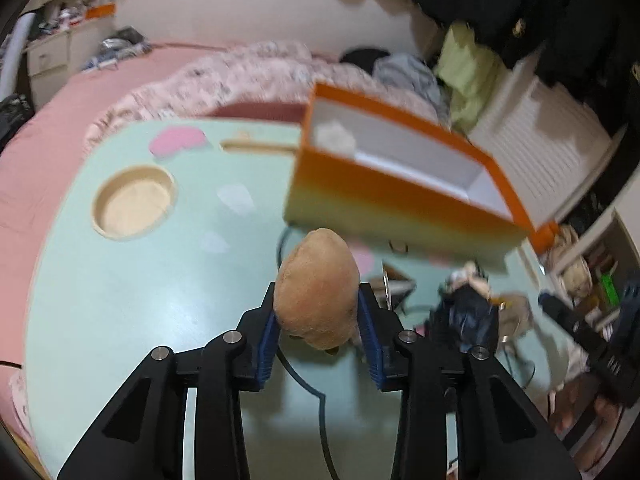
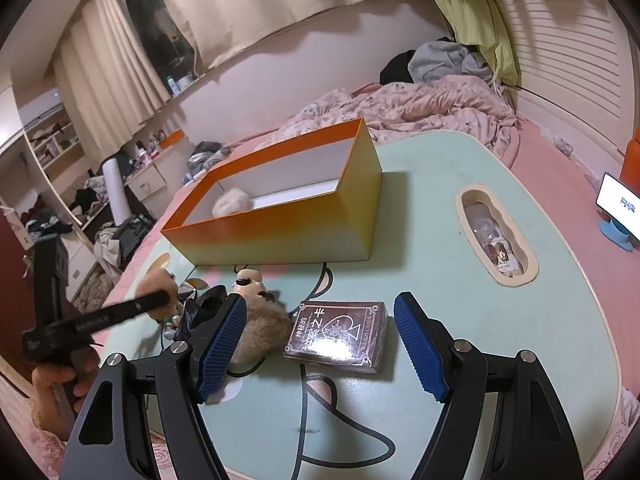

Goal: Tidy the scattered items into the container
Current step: 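Lift the plush ball out and set it on the table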

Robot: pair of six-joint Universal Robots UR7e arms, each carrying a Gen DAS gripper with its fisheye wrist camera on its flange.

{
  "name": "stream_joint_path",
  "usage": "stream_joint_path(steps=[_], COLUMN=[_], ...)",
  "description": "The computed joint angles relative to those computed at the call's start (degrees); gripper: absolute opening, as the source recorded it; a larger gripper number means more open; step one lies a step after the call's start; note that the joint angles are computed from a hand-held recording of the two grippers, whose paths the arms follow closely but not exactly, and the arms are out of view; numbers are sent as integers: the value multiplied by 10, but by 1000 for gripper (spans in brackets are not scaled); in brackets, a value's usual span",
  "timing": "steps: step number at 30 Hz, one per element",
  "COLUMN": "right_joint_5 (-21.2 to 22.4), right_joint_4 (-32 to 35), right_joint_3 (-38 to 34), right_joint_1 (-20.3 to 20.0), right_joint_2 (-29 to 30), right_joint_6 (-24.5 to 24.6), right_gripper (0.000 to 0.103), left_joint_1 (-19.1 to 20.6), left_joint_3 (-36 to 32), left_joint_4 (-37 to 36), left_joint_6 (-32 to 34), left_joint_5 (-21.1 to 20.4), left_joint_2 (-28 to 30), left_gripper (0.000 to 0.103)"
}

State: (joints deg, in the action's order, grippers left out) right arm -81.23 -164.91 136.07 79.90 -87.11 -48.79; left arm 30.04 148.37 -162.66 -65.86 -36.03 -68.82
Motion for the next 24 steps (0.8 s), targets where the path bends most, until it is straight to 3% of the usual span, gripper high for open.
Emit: stream_joint_path(steps=[4, 7, 14, 16, 17, 18, 20, 24], right_joint_5=[-2, -5, -60, -53, -58, -77, -143, -314], right_joint_4=[-1, 5, 43, 100, 138, 185, 241, 344], right_joint_3=[-2, -4, -62, -106, -132, -168, -233, -344], right_joint_1=[1, 3, 68, 97, 112, 135, 182, 245], right_joint_2=[3, 4, 29, 34, 41, 58, 104, 222], right_joint_6=[1, 0, -22, -25, -24, -14, 17, 92], right_gripper=[76, 76, 76, 75, 66, 51, 41, 40], left_joint_1=[-7, -16, -28, -26, -25, -24, -26, -32], left_joint_3=[1, 15, 15, 16, 17, 17, 19, 26], left_joint_4=[-9, -71, -24, -31, -33, -35, -38, -50], left_joint_6=[-23, -11, -49, -47, -46, -43, -42, -38], left_joint_5=[-3, 2, 22, 20, 18, 17, 18, 20], left_joint_2=[9, 19, 0, -1, -1, -1, 1, 1], left_gripper=[65, 68, 70, 70, 70, 70, 70, 70])
